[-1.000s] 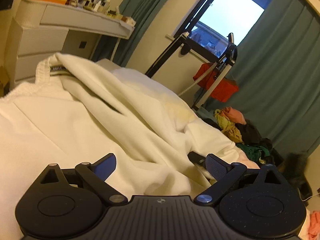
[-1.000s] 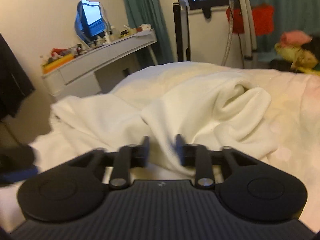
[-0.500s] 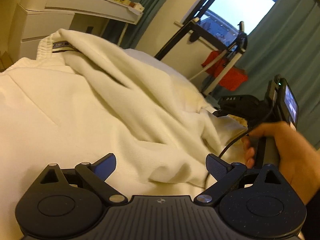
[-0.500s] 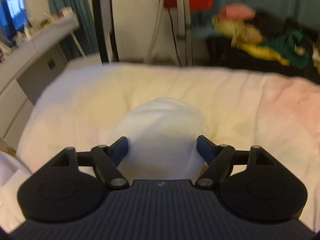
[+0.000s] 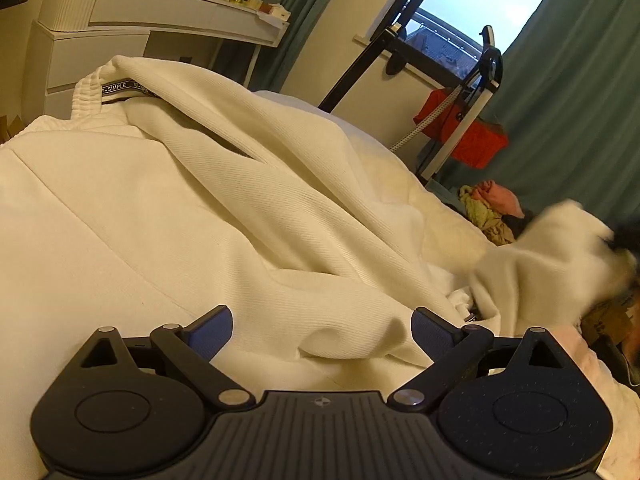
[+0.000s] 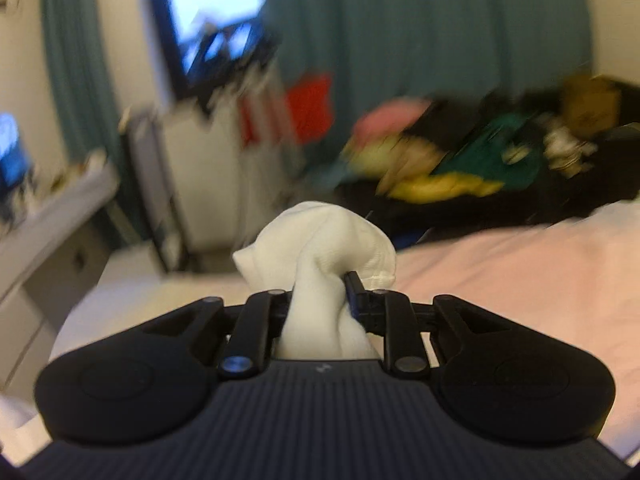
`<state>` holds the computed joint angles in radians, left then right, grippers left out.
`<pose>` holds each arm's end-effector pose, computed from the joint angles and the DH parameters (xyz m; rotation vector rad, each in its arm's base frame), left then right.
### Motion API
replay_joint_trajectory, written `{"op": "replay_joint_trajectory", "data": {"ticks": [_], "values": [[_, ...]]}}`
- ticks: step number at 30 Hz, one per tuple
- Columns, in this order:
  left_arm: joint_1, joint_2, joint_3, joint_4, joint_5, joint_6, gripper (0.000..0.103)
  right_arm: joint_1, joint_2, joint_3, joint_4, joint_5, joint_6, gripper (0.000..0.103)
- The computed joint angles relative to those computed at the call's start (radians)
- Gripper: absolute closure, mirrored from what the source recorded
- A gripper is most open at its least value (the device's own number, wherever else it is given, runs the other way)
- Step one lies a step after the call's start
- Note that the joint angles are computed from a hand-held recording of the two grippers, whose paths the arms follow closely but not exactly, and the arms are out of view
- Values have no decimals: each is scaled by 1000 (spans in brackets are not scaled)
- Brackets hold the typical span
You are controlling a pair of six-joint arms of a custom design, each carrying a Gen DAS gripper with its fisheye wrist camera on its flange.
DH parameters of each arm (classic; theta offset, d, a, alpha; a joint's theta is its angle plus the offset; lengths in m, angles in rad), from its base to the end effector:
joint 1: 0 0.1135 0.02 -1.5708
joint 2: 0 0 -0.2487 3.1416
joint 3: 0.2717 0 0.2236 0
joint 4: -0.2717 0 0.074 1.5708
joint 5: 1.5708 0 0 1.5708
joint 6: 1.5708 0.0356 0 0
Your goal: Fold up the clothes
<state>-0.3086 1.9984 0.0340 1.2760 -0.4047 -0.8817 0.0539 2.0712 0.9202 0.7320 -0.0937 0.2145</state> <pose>0.1742 -0.0408 0.0501 -0.8232 2.0425 -0.2080 0.3812 0.0239 0.1149 0.0996 1.9952 0.2662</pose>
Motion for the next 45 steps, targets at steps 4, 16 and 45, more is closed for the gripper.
{"op": "replay_joint_trajectory", "data": {"ticks": [4, 16, 45], "values": [[-25, -13, 1, -26, -24, -9, 6, -219, 72, -168, 220, -14, 11, 78], [-150, -83, 26, -192, -116, -33, 6, -671, 246, -222, 189, -316, 130, 67], [-174, 50, 62, -67, -79, -13, 2, -685, 365, 27, 108, -565, -133, 90]]}}
